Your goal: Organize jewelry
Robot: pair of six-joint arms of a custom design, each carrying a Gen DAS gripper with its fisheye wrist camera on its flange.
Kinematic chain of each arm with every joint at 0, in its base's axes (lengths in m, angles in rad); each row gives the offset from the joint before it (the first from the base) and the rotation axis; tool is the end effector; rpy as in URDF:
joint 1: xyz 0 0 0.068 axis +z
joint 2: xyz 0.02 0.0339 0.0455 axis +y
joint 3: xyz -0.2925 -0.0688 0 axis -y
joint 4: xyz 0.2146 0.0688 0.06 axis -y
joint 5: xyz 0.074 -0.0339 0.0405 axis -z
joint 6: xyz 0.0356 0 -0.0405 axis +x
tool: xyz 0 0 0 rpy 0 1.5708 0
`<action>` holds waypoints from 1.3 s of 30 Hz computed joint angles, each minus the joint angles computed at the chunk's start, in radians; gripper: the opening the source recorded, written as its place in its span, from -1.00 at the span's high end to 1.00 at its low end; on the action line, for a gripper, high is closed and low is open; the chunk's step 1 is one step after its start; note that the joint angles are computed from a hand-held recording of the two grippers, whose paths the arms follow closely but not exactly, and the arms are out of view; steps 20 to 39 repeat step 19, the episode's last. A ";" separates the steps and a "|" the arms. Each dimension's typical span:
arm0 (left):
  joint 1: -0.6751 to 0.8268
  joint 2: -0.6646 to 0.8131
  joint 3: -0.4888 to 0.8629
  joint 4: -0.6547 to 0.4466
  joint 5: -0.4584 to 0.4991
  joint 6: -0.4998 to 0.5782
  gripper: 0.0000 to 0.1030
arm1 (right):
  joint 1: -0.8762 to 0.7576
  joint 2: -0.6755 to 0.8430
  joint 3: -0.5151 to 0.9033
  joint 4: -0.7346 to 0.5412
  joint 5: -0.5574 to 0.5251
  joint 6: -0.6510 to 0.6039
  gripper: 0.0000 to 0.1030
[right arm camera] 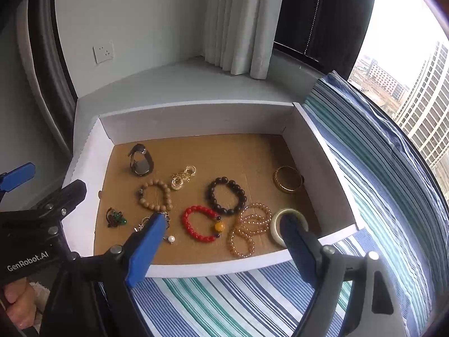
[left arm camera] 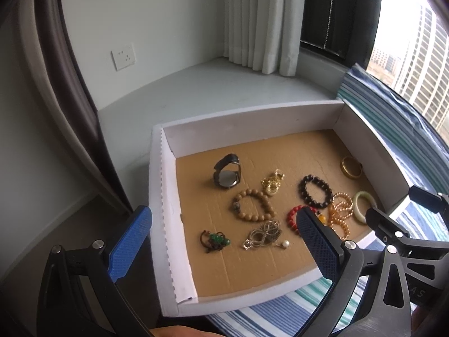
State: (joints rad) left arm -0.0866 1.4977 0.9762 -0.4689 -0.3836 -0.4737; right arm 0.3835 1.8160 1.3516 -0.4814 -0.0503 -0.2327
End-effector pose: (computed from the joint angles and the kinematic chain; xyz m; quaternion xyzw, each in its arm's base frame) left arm 0.2734 -0.0104 0.2608 -0.2344 0.9126 0.0979 0.3204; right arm 0.3460 0.1415 0.2659 -0.2958 0.9041 0.0470 0.3047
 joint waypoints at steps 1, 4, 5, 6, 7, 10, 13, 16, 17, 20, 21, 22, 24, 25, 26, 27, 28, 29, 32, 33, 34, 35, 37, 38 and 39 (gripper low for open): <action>0.001 -0.001 -0.001 0.001 0.001 0.000 -0.99 | 0.002 0.000 0.001 -0.002 0.001 0.000 -0.66; 0.005 0.001 0.002 0.001 0.004 0.003 -0.99 | 0.003 0.001 0.003 -0.003 0.001 0.004 -0.66; 0.004 0.002 0.002 0.001 0.004 0.003 -0.99 | 0.003 0.001 0.003 -0.003 0.001 0.004 -0.66; 0.004 0.002 0.002 0.001 0.003 0.003 -0.99 | 0.004 0.001 0.003 -0.003 0.003 0.004 -0.66; 0.004 0.002 0.002 0.001 0.003 0.003 -0.99 | 0.004 0.003 0.003 -0.003 0.004 0.004 -0.66; 0.007 0.004 0.002 0.003 0.010 0.007 -0.99 | 0.002 0.005 0.002 -0.001 0.005 0.005 -0.66; 0.009 -0.004 -0.010 0.016 0.022 0.004 -0.99 | 0.000 0.007 -0.002 0.003 0.006 0.005 -0.66; -0.015 -0.023 -0.033 0.044 -0.017 0.000 -0.99 | -0.004 0.008 -0.003 0.004 0.003 0.007 -0.66; -0.022 -0.025 -0.035 0.046 -0.027 -0.002 -0.98 | -0.006 0.008 -0.002 0.004 0.001 0.006 -0.66; -0.025 -0.025 -0.031 0.040 -0.018 -0.003 -0.98 | -0.007 0.009 -0.001 0.004 -0.001 0.007 -0.66; -0.025 -0.025 -0.031 0.040 -0.018 -0.003 -0.98 | -0.007 0.009 -0.001 0.004 -0.001 0.007 -0.66; -0.025 -0.025 -0.031 0.040 -0.018 -0.003 -0.98 | -0.007 0.009 -0.001 0.004 -0.001 0.007 -0.66; -0.025 -0.025 -0.031 0.040 -0.018 -0.003 -0.98 | -0.007 0.009 -0.001 0.004 -0.001 0.007 -0.66; -0.025 -0.025 -0.031 0.040 -0.018 -0.003 -0.98 | -0.007 0.009 -0.001 0.004 -0.001 0.007 -0.66; -0.025 -0.025 -0.031 0.040 -0.018 -0.003 -0.98 | -0.007 0.009 -0.001 0.004 -0.001 0.007 -0.66; -0.025 -0.025 -0.031 0.040 -0.018 -0.003 -0.98 | -0.007 0.009 -0.001 0.004 -0.001 0.007 -0.66; -0.025 -0.025 -0.031 0.040 -0.018 -0.003 -0.98 | -0.007 0.009 -0.001 0.004 -0.001 0.007 -0.66; -0.025 -0.025 -0.031 0.040 -0.018 -0.003 -0.98 | -0.007 0.009 -0.001 0.004 -0.001 0.007 -0.66; -0.025 -0.025 -0.031 0.040 -0.018 -0.003 -0.98 | -0.007 0.009 -0.001 0.004 -0.001 0.007 -0.66; -0.025 -0.025 -0.031 0.040 -0.018 -0.003 -0.98 | -0.007 0.009 -0.001 0.004 -0.001 0.007 -0.66; -0.025 -0.025 -0.031 0.040 -0.018 -0.003 -0.98 | -0.007 0.009 -0.001 0.004 -0.001 0.007 -0.66; -0.025 -0.025 -0.031 0.040 -0.018 -0.003 -0.98 | -0.007 0.009 -0.001 0.004 -0.001 0.007 -0.66; -0.025 -0.025 -0.031 0.040 -0.018 -0.003 -0.98 | -0.007 0.009 -0.001 0.004 -0.001 0.007 -0.66; -0.025 -0.025 -0.031 0.040 -0.018 -0.003 -0.98 | -0.007 0.009 -0.001 0.004 -0.001 0.007 -0.66; -0.025 -0.025 -0.031 0.040 -0.018 -0.003 -0.98 | -0.007 0.009 -0.001 0.004 -0.001 0.007 -0.66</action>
